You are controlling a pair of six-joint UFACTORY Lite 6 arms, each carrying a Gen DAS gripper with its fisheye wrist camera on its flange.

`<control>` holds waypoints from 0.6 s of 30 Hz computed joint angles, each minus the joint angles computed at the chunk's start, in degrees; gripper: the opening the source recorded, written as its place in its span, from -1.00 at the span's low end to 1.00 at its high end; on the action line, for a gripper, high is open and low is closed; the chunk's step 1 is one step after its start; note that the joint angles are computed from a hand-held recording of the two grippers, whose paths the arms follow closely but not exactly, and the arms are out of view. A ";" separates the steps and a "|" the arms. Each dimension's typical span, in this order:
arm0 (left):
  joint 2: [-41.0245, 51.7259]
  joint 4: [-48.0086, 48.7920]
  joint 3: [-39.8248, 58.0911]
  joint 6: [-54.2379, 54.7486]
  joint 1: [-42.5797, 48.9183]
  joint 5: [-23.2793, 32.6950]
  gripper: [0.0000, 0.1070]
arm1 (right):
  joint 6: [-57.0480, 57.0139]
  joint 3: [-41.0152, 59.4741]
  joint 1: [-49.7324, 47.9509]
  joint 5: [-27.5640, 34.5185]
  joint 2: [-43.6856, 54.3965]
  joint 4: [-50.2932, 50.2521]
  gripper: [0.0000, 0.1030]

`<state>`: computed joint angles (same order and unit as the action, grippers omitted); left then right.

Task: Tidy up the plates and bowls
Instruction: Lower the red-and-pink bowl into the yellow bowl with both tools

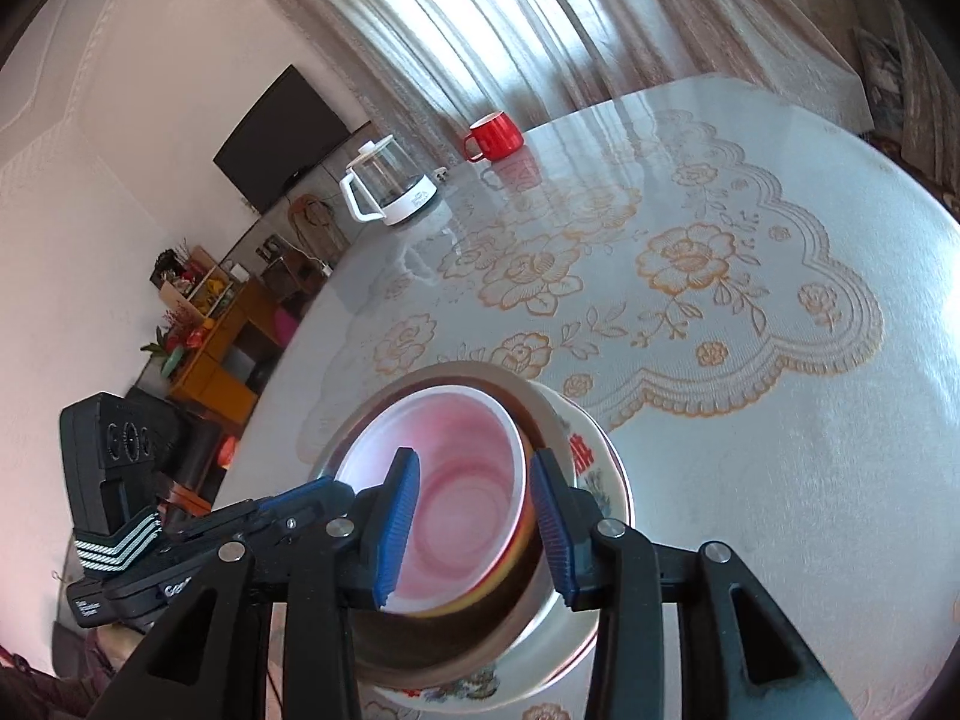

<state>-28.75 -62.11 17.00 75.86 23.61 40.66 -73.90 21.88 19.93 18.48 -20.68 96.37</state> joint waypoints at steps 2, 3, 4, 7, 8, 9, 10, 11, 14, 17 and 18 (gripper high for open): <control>0.68 -0.14 0.25 0.81 -0.40 -0.25 -0.68 | -5.34 2.48 2.58 -3.19 3.95 4.76 -0.24; 1.05 -0.40 0.29 1.95 0.07 0.44 -0.64 | -8.11 3.68 3.63 -4.53 6.02 7.26 -0.24; 1.23 -0.31 0.43 2.45 0.44 1.29 -0.60 | -10.13 4.65 3.97 -4.73 7.95 8.97 -0.24; 1.19 0.01 0.34 4.94 2.57 4.19 -0.47 | -14.92 6.82 5.97 -6.38 11.84 13.00 -0.24; 0.98 0.23 0.24 5.26 3.23 4.91 -0.45 | -15.49 7.35 7.18 -7.87 12.21 13.42 -0.23; 0.65 0.42 0.03 5.93 4.19 5.62 -0.40 | -14.50 7.73 7.72 -8.32 12.46 12.43 -0.23; 0.71 0.60 -0.05 6.88 5.40 6.59 -0.40 | -12.25 7.93 7.73 -7.82 12.67 10.00 -0.22; 0.73 0.67 -0.20 7.59 6.40 7.64 -0.40 | -9.88 8.07 7.63 -7.27 12.79 7.20 -0.22; 0.07 1.39 -0.61 8.75 9.03 10.33 -0.39 | -5.74 7.68 8.11 -7.09 11.89 3.03 -0.21; -1.20 1.53 -1.17 9.16 9.70 10.54 -0.33 | -1.42 7.86 8.82 -6.94 11.60 -1.17 -0.18; -1.40 1.48 -1.33 9.18 9.93 10.58 -0.32 | -0.84 7.98 9.13 -6.74 11.65 -1.80 -0.17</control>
<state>-30.15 -60.62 15.68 85.04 33.54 51.23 -74.74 29.86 29.05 11.74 -9.03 94.57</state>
